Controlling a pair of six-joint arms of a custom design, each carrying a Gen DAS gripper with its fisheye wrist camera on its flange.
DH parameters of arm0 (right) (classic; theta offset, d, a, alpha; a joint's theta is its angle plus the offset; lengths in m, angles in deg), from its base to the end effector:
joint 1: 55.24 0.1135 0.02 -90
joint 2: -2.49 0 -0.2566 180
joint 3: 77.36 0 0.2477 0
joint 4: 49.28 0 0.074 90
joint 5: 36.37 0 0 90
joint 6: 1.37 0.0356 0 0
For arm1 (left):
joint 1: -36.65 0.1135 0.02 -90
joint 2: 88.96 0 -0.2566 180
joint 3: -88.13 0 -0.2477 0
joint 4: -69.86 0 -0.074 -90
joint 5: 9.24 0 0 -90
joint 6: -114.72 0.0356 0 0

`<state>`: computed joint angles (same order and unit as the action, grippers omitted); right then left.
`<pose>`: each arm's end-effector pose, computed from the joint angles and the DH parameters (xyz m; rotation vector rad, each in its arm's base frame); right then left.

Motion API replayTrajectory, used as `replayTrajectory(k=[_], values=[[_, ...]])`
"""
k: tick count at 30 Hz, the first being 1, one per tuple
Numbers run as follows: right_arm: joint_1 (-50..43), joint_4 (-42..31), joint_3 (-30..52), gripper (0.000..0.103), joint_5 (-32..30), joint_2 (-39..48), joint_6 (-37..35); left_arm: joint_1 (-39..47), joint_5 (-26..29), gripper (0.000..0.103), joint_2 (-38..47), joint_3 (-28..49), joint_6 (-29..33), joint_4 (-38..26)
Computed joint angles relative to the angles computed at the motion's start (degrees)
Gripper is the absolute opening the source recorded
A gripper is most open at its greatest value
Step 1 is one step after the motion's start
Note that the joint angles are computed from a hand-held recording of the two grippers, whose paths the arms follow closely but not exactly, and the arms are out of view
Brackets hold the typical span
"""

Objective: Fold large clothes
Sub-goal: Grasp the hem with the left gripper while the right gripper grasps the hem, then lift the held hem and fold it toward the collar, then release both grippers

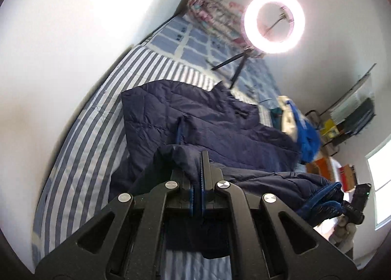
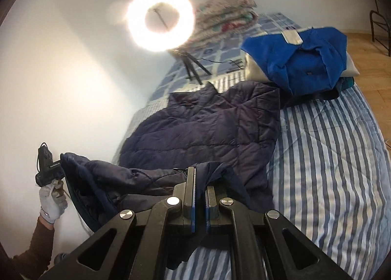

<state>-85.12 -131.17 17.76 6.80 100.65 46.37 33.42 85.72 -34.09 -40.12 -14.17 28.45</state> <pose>0.2839 -0.1332 0.2564 -0.3140 2.4554 0.8018 0.1972 -0.0142 0.2331 -0.6909 2.2898 -0.4567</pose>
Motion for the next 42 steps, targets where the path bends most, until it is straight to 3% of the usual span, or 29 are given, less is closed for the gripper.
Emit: replayTrajectory(k=[7,12,16,19,24,26,28,33,37,42], values=[[7.6,15.3,2.3,0.002,6.6,11.7,14.7,3.0,0.1,0.001,24.5,2.4,2.6,14.3],[10.7,20.9,3.8,0.003,9.6,17.7,18.9,4.4,0.7,0.001,36.0,3.9,3.3,21.4],[11.4,22.3,4.9,0.005,9.5,19.7,18.9,5.0,1.6,0.001,38.8,5.2,4.6,22.4],[11.1,22.0,5.7,0.009,7.9,20.1,17.3,5.9,2.9,0.011,39.3,6.3,5.7,21.7],[9.1,20.1,7.0,0.030,5.7,19.3,15.2,9.8,8.6,0.055,36.9,6.6,5.5,21.4],[7.6,21.5,6.0,0.047,5.1,17.9,14.7,10.9,8.3,0.061,33.8,5.5,5.4,22.1],[6.4,22.0,5.7,0.055,4.7,17.2,13.4,12.2,8.5,0.061,31.7,5.1,6.5,21.5],[4.2,20.3,5.8,0.055,4.3,17.1,6.5,13.8,7.2,0.061,29.6,3.7,13.8,19.2],[6.2,22.4,5.0,0.065,7.5,17.9,5.2,13.1,7.6,0.061,37.2,6.5,17.0,17.8],[10.1,24.5,6.3,0.065,10.2,20.6,7.5,11.5,6.4,0.061,44.0,9.3,15.9,21.2]])
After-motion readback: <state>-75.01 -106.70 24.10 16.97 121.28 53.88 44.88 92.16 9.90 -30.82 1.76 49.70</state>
